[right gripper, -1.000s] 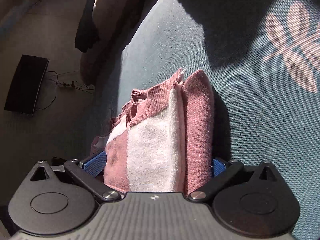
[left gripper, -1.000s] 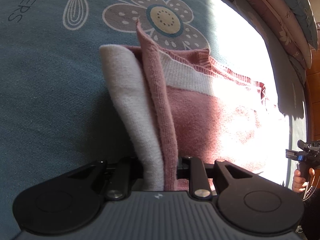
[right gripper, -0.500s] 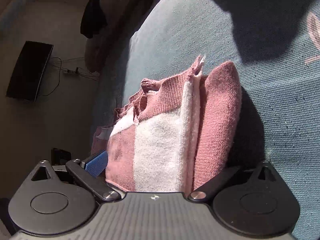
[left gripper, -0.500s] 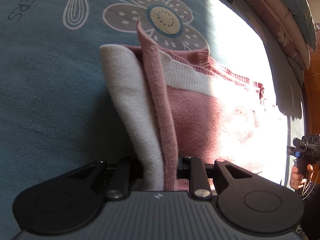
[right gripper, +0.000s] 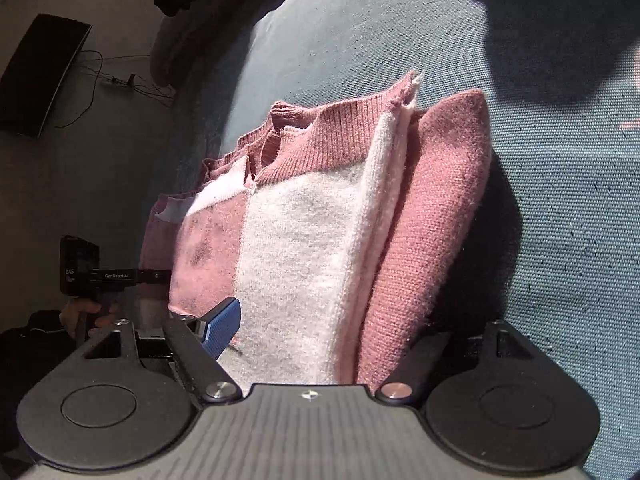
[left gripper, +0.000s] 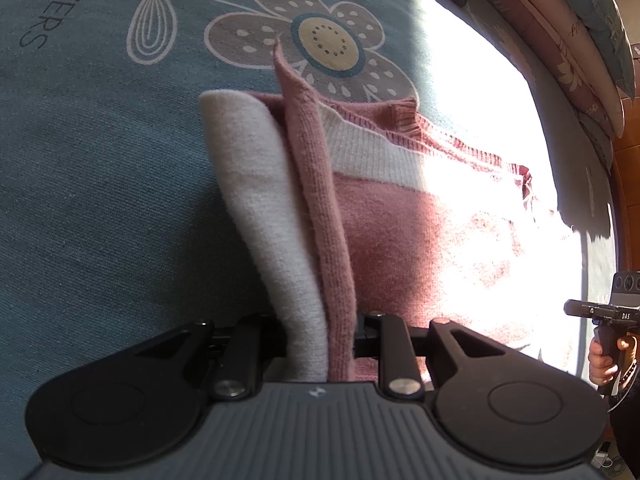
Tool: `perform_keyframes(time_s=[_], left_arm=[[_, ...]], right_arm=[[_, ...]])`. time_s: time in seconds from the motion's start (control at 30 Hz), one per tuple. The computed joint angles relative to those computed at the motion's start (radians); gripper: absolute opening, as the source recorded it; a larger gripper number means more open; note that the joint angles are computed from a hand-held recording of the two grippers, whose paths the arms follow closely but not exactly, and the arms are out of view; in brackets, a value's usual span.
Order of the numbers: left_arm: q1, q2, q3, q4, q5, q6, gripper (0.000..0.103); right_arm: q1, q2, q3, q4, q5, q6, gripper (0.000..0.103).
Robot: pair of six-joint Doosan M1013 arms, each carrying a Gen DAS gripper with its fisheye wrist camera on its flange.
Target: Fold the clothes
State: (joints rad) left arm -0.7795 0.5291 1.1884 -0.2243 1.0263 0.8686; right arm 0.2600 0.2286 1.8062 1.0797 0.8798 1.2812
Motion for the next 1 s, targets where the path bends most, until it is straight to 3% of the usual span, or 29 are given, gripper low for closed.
perform_keyframes(time_s=[0.03,0.07,0.1,0.17,0.3,0.53,0.67,1.0], left_arm=[[-0.002,0.001,-0.003,0.005,0.004,0.001,0.023],[-0.003,0.002,-0.003,0.007,0.006,0.001,0.023],[-0.005,0.002,-0.003,0.008,0.007,0.001,0.024],[-0.007,0.002,-0.003,0.01,0.009,0.004,0.024],[-0.004,0.005,-0.008,-0.005,0.023,0.031,0.024],[0.007,0.009,-0.006,-0.058,0.038,0.072,0.024],[0.005,0.0,0.015,-0.071,0.014,0.073,0.024],[-0.012,-0.019,0.066,-0.074,-0.053,0.07,0.024]], right_arm=[[-0.004,-0.001,0.002,-0.026,0.001,0.03,0.058],[-0.009,-0.002,0.005,-0.053,0.002,0.059,0.034],[-0.014,-0.002,0.007,-0.072,0.004,0.087,0.02],[-0.022,0.009,0.008,-0.037,0.02,0.139,0.02],[0.019,0.014,-0.05,-0.21,0.02,0.256,0.021],[0.064,0.025,-0.108,-0.394,0.044,0.405,0.021],[0.105,0.029,-0.146,-0.529,0.053,0.479,0.022],[0.151,0.039,-0.199,-0.719,0.112,0.637,0.023]])
